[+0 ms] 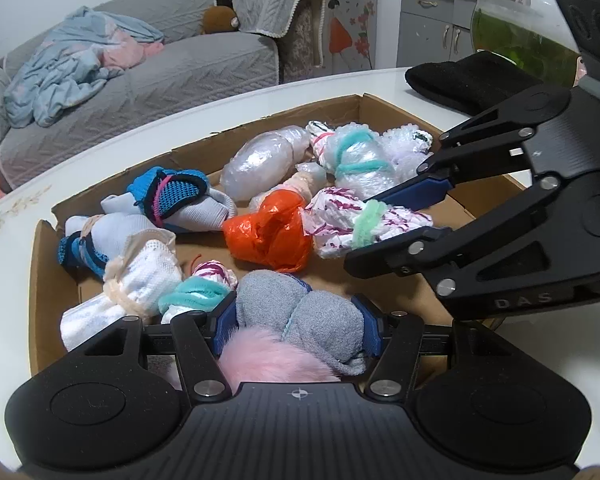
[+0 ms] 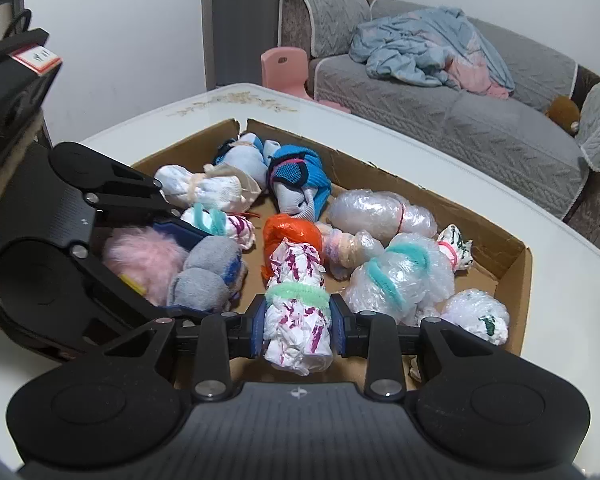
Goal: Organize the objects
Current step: 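Open both grippers to release the bundles in the tray and withdraw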
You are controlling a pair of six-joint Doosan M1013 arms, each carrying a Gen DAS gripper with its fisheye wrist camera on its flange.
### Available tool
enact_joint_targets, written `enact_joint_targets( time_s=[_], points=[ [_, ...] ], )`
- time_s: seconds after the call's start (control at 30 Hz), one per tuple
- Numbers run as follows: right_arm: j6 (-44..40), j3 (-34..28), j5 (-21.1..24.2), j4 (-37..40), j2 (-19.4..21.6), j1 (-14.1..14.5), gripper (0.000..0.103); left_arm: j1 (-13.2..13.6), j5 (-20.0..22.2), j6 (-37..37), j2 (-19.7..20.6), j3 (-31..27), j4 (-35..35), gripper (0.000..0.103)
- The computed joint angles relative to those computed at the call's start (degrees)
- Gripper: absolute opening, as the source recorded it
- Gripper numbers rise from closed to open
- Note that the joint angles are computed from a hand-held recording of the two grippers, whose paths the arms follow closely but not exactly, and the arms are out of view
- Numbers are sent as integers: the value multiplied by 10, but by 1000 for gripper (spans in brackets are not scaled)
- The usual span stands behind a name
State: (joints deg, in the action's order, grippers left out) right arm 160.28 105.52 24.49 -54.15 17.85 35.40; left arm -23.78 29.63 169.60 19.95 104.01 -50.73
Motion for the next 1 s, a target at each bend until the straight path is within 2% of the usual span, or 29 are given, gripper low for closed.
enact_joint_targets(
  time_s=[0.2,0.7,0.83,0.93,1.0],
  points=[
    [-51,-9,2,48,7,-5,30,1,0,2,1,0,0,66],
    [-51,-14,8,51,9,-2,32,1,-19,24,-12,14,-18,70],
    [-43,-14,7,48,8,-1,34,5,-20,53,-21,21,-39,75],
    [-45,-15,6,54,7,-1,34,5,-36,85,-28,29,-62,87],
    [-55,-18,7,63,9,-1,35,5,-44,88,-30,30,-59,87]
  ],
)
